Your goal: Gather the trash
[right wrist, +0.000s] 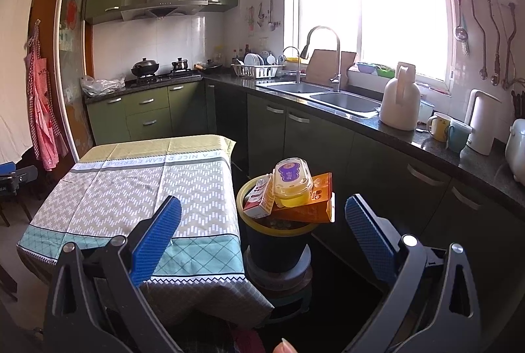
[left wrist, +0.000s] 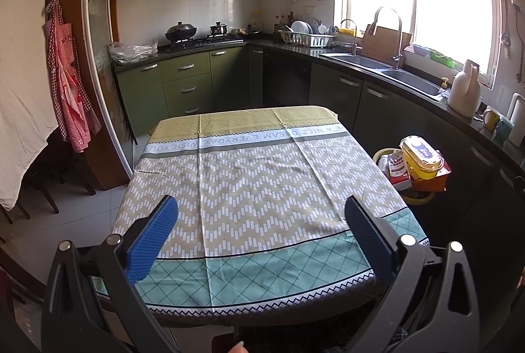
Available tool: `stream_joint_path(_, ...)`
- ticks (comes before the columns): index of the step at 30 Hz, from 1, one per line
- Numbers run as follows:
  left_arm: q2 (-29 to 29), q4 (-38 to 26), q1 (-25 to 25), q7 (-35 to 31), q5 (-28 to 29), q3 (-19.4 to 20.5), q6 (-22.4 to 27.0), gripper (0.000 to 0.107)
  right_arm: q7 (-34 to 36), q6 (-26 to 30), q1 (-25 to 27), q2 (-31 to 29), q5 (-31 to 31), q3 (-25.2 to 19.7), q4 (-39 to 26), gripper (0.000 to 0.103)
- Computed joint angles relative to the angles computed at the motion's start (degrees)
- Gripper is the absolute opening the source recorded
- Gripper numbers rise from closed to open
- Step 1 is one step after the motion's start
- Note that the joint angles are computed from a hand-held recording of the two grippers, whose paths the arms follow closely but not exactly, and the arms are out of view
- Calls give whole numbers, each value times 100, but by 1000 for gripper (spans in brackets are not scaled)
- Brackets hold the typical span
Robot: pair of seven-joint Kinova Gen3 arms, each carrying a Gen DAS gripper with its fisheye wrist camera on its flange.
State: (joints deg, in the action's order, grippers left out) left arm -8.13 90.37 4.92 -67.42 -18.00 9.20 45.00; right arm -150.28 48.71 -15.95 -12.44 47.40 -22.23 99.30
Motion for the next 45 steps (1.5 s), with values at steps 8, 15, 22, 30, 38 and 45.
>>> stream_joint_path(8, -12, 2, 0, -10, 12, 3, 17, 97, 98, -34, -22, 18, -75, 32, -26, 99)
stream_joint_path(15, 10, -36, 18, -52, 2, 22, 54, 97, 200, -95, -31, 34, -155, 67, -31, 99)
stream_joint_path(22, 16, -38, 32, -79, 21, 10, 37, 97, 231, -132, -15, 30, -198, 72, -30, 99)
stream_joint_path(30, 36, -74, 54, -116, 39, 3, 63, 97, 306, -182, -12, 46, -272, 97, -41, 99)
stream_joint_path(38, 43, -79, 61, -109, 26, 2, 59, 97, 339, -244, 1, 65, -309, 118, -35, 99)
stream_joint_path(45, 62, -88, 50, -116, 47, 4, 72, 97, 339, -264, -9, 82, -316, 121, -27, 99)
